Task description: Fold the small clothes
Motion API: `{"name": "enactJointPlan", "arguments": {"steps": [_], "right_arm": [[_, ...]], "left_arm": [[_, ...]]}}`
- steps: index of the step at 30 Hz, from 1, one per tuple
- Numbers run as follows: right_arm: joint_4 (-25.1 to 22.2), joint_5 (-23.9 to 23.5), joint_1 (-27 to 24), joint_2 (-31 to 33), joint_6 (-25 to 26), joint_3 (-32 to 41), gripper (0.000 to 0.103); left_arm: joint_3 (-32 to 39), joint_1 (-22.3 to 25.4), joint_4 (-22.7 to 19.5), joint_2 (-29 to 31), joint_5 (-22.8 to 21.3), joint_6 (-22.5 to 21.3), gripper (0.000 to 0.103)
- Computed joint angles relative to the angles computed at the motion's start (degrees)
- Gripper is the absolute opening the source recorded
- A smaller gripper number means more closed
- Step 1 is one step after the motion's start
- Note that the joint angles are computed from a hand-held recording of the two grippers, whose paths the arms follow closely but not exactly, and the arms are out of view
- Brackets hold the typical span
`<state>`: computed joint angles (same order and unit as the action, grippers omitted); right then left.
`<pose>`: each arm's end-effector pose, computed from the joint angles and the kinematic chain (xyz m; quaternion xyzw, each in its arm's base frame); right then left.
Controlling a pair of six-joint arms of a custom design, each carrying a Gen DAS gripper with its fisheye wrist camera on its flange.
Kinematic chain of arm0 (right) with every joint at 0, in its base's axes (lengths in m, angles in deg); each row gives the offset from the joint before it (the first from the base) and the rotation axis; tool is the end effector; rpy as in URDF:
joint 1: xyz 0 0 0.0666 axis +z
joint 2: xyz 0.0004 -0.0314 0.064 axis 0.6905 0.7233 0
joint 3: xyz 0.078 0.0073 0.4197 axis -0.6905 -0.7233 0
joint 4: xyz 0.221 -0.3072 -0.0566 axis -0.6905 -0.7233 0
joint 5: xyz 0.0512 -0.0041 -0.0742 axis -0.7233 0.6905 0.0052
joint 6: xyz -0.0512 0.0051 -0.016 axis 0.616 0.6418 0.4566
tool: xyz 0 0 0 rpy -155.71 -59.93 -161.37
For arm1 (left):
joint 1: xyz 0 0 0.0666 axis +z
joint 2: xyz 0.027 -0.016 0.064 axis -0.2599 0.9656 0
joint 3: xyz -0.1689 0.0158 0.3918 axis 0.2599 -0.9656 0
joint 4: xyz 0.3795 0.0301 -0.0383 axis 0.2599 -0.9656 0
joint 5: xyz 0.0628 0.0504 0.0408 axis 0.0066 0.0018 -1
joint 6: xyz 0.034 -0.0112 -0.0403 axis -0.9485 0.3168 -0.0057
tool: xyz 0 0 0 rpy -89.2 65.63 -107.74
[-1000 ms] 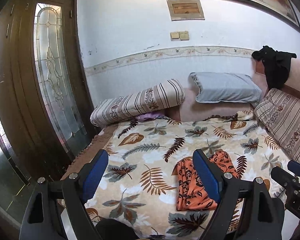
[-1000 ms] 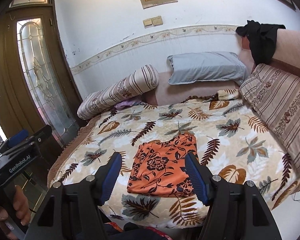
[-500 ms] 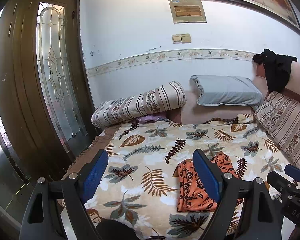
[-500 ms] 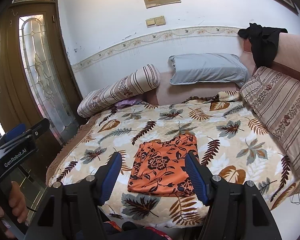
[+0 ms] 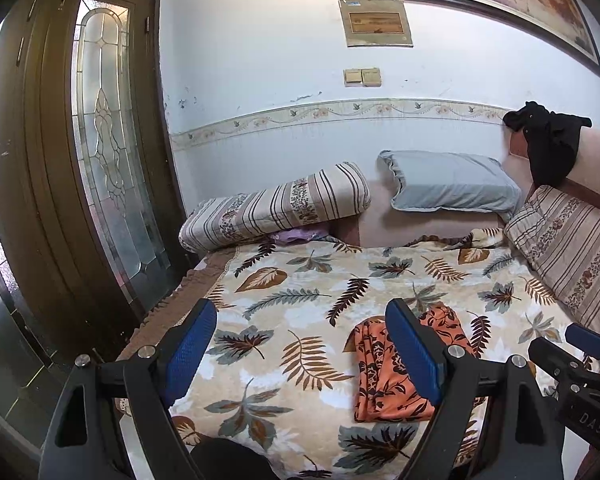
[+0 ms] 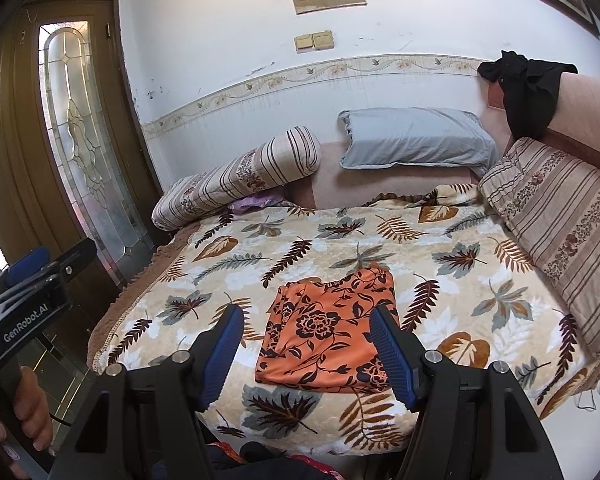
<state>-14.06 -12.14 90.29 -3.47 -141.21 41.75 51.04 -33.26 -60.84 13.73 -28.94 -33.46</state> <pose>0.2947 0.2710 0.6939 0.2511 0.8419 -0.0332 0.4765 0.3618 -0.1225 0.7021 0.2166 0.8055 -0.0781 0.5460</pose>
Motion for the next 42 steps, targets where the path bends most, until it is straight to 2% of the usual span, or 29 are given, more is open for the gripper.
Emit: {"name": "enactJointPlan", "arguments": {"steps": [24, 36, 42], "right_arm": [[0.35, -1.31, -0.78, 1.10, 3.54, 1.71, 0.069], [0.65, -3.01, -3.14, 3.36, 7.43, 4.57, 0.069], [1.56, -5.67, -5.43, 2.96, 7.54, 2.96, 0.069]], "left_arm": [[-0.40, 1.81, -0.09, -0.10, 1.82, 1.35, 0.087], [0.87, 0.92, -0.83, 1.66, 1.05, 1.92, 0.087], [2.64, 0.45, -2.20, 3.60, 0.72, 2.09, 0.087]]}}
